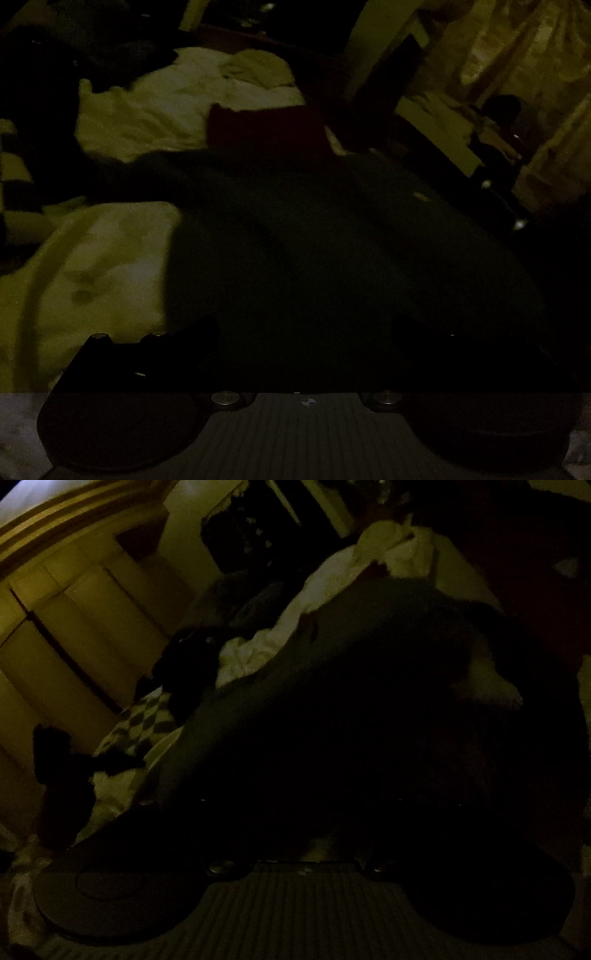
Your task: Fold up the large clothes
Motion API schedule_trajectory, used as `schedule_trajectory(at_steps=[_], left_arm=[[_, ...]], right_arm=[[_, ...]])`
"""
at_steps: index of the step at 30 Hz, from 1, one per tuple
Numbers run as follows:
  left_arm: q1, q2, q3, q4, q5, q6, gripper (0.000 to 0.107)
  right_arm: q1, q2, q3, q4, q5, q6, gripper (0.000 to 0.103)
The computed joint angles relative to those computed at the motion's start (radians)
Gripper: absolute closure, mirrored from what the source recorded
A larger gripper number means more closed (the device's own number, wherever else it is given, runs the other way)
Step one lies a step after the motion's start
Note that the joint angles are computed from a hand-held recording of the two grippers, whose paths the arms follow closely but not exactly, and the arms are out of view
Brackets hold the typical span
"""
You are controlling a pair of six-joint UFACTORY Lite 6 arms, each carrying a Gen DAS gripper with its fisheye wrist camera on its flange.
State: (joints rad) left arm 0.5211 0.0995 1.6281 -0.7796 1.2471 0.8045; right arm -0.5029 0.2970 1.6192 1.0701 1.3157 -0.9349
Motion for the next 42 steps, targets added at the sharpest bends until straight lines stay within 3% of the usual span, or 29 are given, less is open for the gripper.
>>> schedule_trajectory(at_steps=[2,3,5,7,10,12,13,19,24,28,30,33,35,38,42], left_arm=[[-0.016,-0.017,-0.017,-0.016,-0.009,0.008,0.004],[-0.026,-0.028,-0.030,-0.025,-0.017,0.014,0.004],[-0.045,-0.017,-0.019,-0.038,-0.024,0.002,0.004],[-0.069,-0.005,-0.009,-0.044,-0.036,-0.020,0.004],[-0.099,-0.003,-0.012,-0.043,-0.049,-0.027,0.004],[-0.113,-0.008,-0.024,-0.036,-0.057,-0.028,0.004],[-0.115,-0.009,-0.024,-0.030,-0.054,-0.031,0.004],[-0.087,0.001,-0.015,-0.021,-0.052,-0.047,0.004],[-0.093,0.040,0.052,-0.041,-0.056,-0.078,0.004],[-0.123,0.065,0.116,-0.035,-0.040,-0.071,0.004],[-0.157,0.078,0.126,-0.011,-0.047,-0.079,0.004],[-0.223,0.093,0.100,0.046,-0.076,-0.096,0.004],[-0.275,0.098,0.077,0.119,-0.121,-0.139,0.004],[-0.298,0.096,0.099,0.152,-0.189,-0.139,0.004],[-0.281,0.188,0.300,0.106,-0.239,-0.180,0.004]], right_arm=[[0.018,-0.037,-0.012,-0.004,-0.061,0.002,0.059],[0.021,-0.071,-0.034,0.002,-0.099,-0.013,0.063],[0.016,-0.146,-0.089,0.030,-0.129,-0.064,0.065],[0.032,-0.139,-0.074,0.038,-0.088,-0.083,0.062],[0.115,-0.091,-0.058,-0.021,-0.106,0.019,0.060],[0.132,-0.049,-0.090,0.025,-0.060,0.056,0.076],[0.128,-0.044,-0.111,0.055,-0.044,0.069,0.091],[-0.080,-0.015,-0.012,0.146,0.146,0.066,0.094],[-0.370,0.117,0.281,0.282,0.380,0.149,0.098],[-0.389,0.115,0.332,0.158,0.360,0.134,0.101],[-0.370,0.149,0.307,0.121,0.398,0.144,0.096],[-0.320,0.130,0.200,0.071,0.272,0.146,0.076],[-0.297,0.108,0.122,0.123,0.189,0.161,0.040],[-0.247,0.131,0.130,0.182,0.083,0.200,0.033],[-0.187,0.262,0.269,0.259,-0.056,0.412,0.024]])
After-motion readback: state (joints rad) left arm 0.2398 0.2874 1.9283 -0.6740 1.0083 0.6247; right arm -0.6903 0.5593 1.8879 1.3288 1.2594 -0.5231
